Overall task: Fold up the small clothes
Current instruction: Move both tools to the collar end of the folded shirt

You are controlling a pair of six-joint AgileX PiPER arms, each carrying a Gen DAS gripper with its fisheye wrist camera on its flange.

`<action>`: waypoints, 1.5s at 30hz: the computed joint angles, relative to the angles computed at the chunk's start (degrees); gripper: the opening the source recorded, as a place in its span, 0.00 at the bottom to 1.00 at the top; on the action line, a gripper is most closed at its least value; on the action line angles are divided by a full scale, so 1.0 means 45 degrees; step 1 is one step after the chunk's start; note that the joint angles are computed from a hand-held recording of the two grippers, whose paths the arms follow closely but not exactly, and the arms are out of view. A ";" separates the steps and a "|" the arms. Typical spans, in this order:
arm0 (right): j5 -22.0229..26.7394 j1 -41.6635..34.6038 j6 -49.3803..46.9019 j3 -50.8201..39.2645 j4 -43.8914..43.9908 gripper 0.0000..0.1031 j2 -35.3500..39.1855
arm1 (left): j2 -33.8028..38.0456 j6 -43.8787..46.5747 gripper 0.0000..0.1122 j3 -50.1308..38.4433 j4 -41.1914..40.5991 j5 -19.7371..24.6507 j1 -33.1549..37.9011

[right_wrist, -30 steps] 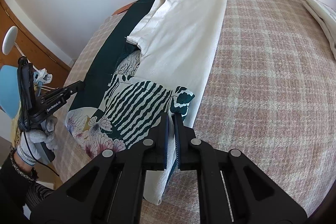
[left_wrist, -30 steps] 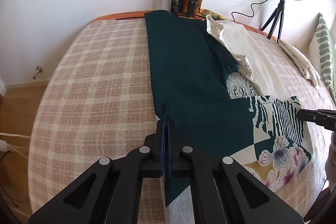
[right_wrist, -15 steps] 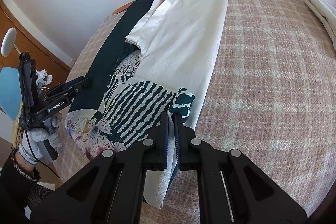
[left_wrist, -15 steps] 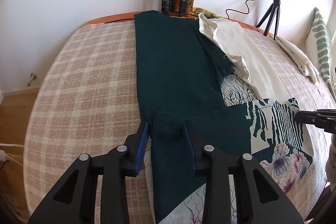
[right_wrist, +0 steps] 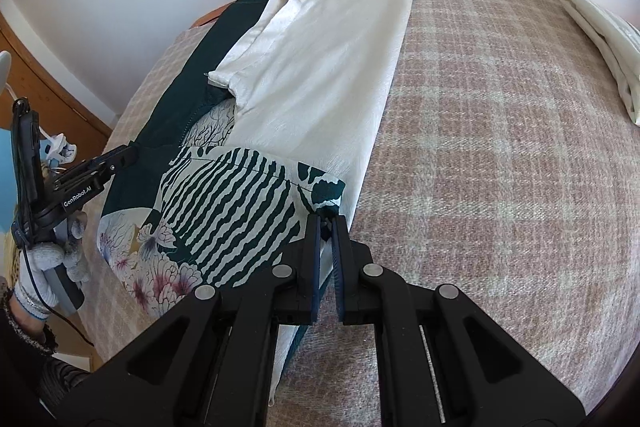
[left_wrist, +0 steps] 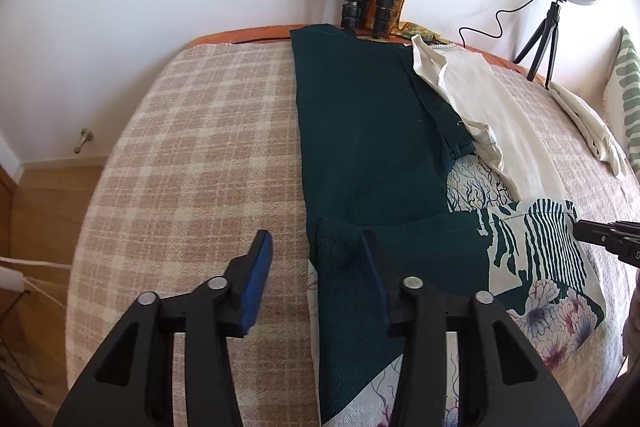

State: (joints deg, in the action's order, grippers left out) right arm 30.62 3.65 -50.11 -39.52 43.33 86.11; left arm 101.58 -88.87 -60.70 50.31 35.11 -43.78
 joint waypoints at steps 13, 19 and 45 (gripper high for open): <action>0.6057 -0.3813 0.0972 -0.2625 -0.0206 0.13 -0.2886 | -0.2643 0.6100 0.43 -0.1089 -0.3960 0.0548 0.0758; 0.7584 -0.3978 0.1922 -0.5616 -0.0577 0.32 -0.3022 | -0.2703 0.7912 0.43 -0.3614 -0.4137 0.2269 0.1031; 0.5744 -0.1305 0.4997 -1.6846 -0.0753 0.32 1.0753 | 0.8307 1.3492 0.43 -1.4627 -1.0040 0.2437 0.5500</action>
State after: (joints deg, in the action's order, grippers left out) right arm 56.46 -2.22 -27.62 -115.33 39.94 134.50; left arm 138.96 -28.16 -126.52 5.13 46.08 -19.03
